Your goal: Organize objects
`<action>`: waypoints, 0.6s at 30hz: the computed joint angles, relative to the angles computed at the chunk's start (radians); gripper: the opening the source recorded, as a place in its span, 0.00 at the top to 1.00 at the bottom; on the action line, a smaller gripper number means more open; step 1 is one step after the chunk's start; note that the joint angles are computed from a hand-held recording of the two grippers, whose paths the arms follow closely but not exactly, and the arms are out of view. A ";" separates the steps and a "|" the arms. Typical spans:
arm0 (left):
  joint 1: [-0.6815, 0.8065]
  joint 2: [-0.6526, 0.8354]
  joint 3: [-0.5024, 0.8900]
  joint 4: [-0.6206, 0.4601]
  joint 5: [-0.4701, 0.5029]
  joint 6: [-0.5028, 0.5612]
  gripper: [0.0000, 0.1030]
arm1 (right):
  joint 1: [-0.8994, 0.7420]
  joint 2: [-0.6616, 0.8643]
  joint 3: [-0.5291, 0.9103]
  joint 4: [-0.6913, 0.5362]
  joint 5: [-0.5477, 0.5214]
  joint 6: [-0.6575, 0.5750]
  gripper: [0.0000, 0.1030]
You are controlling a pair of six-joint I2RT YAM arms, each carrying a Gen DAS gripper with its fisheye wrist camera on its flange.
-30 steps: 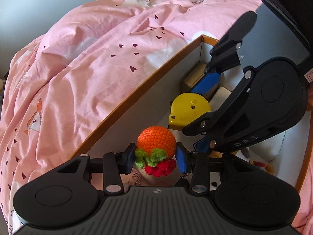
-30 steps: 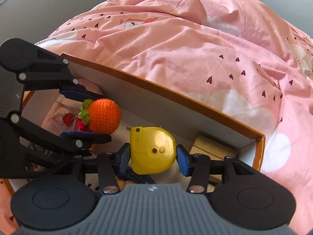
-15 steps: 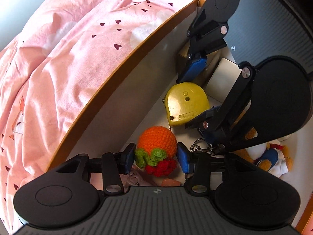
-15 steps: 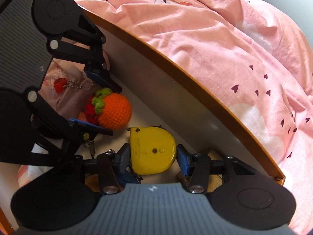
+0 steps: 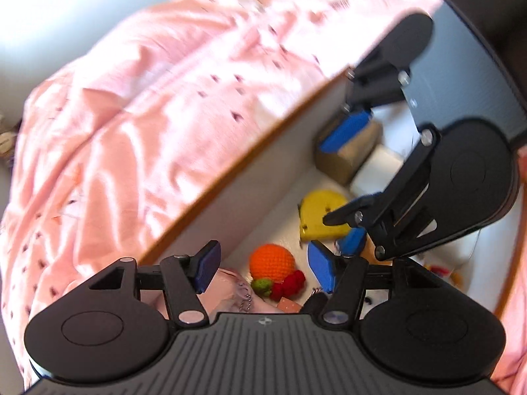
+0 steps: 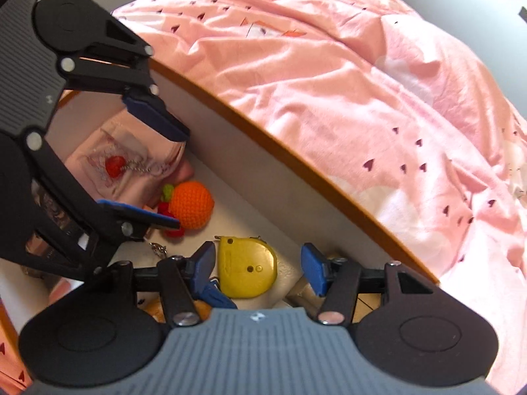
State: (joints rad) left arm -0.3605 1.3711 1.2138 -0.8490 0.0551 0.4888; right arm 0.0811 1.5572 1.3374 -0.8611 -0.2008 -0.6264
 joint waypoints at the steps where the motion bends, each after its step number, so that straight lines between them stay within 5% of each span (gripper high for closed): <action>1: -0.005 -0.040 -0.019 0.009 -0.017 -0.034 0.31 | -0.004 -0.024 -0.007 -0.001 -0.001 0.014 0.42; 8: -0.187 -0.294 -0.106 -0.059 -0.355 -0.445 0.31 | -0.017 -0.228 -0.067 -0.021 0.007 0.142 0.38; 18: -0.526 -0.432 -0.114 -0.119 -0.660 -0.794 0.22 | -0.013 -0.692 -0.302 -0.019 0.078 0.403 0.28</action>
